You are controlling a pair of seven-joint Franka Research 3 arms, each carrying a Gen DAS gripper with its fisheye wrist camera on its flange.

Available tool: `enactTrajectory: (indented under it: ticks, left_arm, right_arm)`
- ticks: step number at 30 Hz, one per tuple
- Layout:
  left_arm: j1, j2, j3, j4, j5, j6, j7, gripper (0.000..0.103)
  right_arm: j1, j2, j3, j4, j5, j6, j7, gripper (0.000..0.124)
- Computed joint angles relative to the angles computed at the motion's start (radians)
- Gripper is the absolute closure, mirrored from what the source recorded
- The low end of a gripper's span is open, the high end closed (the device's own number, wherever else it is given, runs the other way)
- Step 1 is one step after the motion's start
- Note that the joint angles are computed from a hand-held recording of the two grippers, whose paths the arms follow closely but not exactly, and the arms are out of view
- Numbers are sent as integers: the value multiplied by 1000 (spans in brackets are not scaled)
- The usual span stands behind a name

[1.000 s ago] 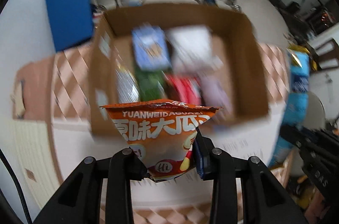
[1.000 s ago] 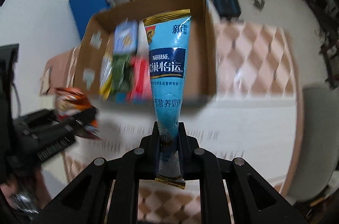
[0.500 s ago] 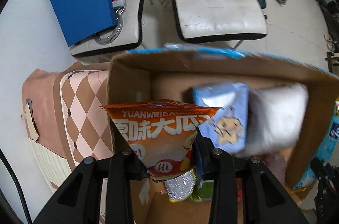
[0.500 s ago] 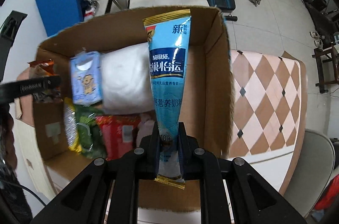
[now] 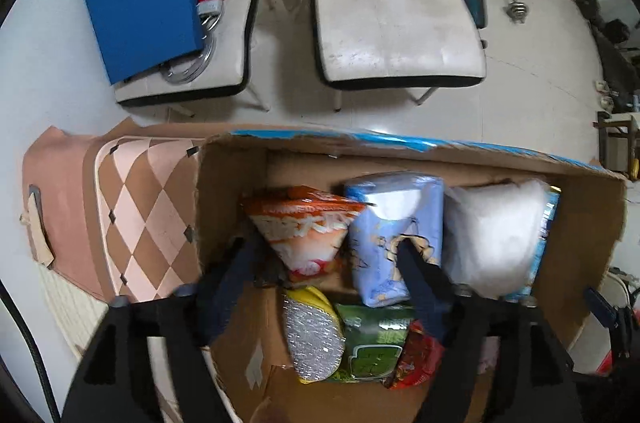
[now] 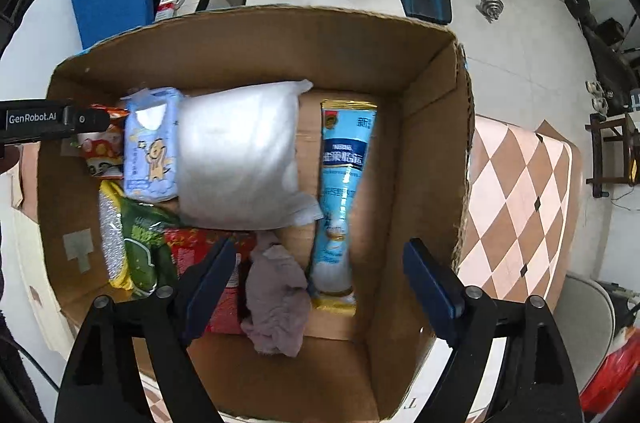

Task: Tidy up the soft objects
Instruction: 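Put the tube and panda snack bag into the box and release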

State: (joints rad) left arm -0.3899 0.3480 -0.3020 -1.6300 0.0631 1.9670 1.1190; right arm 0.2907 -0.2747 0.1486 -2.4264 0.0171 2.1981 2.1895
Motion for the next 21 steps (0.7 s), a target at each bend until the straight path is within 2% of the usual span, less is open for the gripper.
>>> enactTrajectory:
  ticks: [1,2,3,5,14,21]
  left_arm:
    - [-2,-16,-3,-14,1,5,1,8]
    - [-4,-25,-5,-25,4,13,4,4]
    - [-5,-44,-9,-46,1,28,12,4]
    - [-5,-77,-15,-80,-10,43,24,4]
    - [-23,-302,-25,-343,-41,164,-17,4]
    - [-40,-411,-22,-456,-102,186,-25,4]
  right_arm:
    - [3,-5,1,-1,4,0,-1,35]
    - [5,-12,1,-4,10,3,-2,30]
    - [7,-22,1,-7,16,0,-2,24]
    - [12,-37,7,-14,21,-3,1,21]
    - [37,-146,51,-88,38,-10,91,21]
    - [54,-205,71,-122,65,-30,143,21]
